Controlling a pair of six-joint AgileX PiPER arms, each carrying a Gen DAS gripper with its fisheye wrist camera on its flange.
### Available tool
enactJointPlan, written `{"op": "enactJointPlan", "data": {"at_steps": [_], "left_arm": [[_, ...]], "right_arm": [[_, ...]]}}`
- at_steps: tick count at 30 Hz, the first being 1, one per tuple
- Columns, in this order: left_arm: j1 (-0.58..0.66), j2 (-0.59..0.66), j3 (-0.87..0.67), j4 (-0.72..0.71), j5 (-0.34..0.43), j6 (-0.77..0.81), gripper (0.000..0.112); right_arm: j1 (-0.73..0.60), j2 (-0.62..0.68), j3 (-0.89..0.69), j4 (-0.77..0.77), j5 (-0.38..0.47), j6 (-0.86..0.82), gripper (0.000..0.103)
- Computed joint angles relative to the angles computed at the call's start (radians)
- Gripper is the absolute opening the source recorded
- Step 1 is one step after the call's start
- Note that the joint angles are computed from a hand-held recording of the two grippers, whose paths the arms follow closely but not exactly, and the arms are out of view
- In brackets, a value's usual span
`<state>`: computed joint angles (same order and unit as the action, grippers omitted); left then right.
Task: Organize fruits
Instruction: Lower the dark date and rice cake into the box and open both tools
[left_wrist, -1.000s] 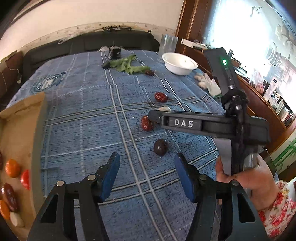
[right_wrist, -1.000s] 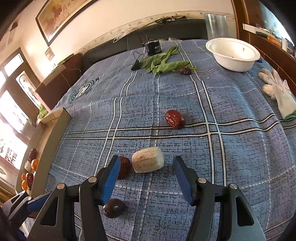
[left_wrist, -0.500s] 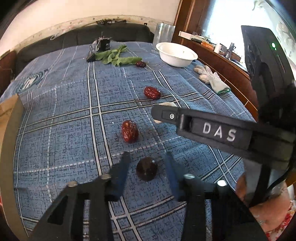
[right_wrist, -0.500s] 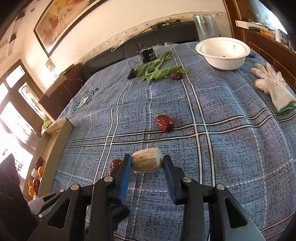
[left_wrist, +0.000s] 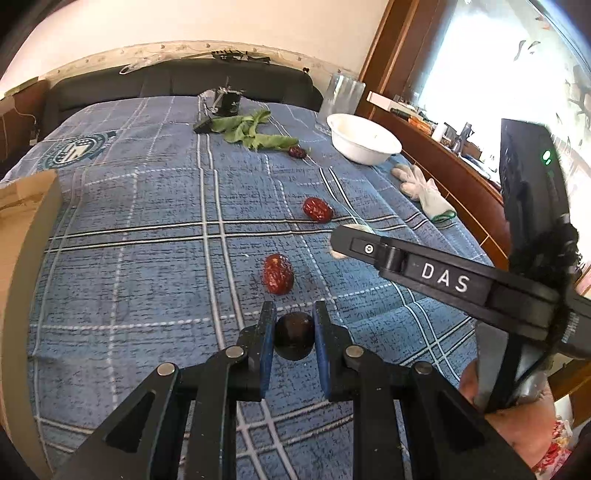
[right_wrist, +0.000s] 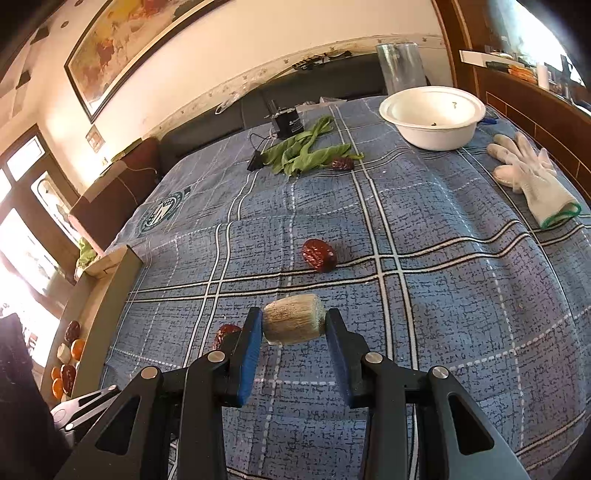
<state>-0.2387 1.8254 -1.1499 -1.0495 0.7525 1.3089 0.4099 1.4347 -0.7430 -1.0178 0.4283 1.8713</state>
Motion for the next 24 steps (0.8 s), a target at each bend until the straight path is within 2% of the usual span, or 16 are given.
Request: {"op": "enactJointPlan", "data": {"at_steps": [8, 12, 14, 15, 19, 24], "left_arm": [[0.232, -0.13, 0.029, -0.036, 0.16, 0.052, 0.019], [0.378, -0.153, -0.003, -0.043, 0.197, 0.079, 0.019], [0.446, -0.133, -0.064, -0.017, 0.213, 0.067, 0.019], [0.47, -0.114, -0.101, -0.001, 0.218, 0.052, 0.019], [0.536, 0.002, -0.312, 0.093, 0.255, -0.098, 0.019], [0.548, 0.161, -0.566, 0.199, 0.291, -0.277, 0.019]], "right_arm": [[0.031, -0.016, 0.007, -0.067, 0.036, 0.06, 0.038], [0.113, 0.0, -0.034, -0.088, 0.137, 0.052, 0.038], [0.168, 0.012, -0.083, -0.056, 0.207, -0.009, 0.038], [0.188, 0.012, -0.098, -0.048, 0.217, -0.021, 0.038], [0.25, 0.042, -0.205, 0.018, 0.192, -0.112, 0.038], [0.288, 0.19, -0.448, 0.21, 0.155, -0.376, 0.039]]}}
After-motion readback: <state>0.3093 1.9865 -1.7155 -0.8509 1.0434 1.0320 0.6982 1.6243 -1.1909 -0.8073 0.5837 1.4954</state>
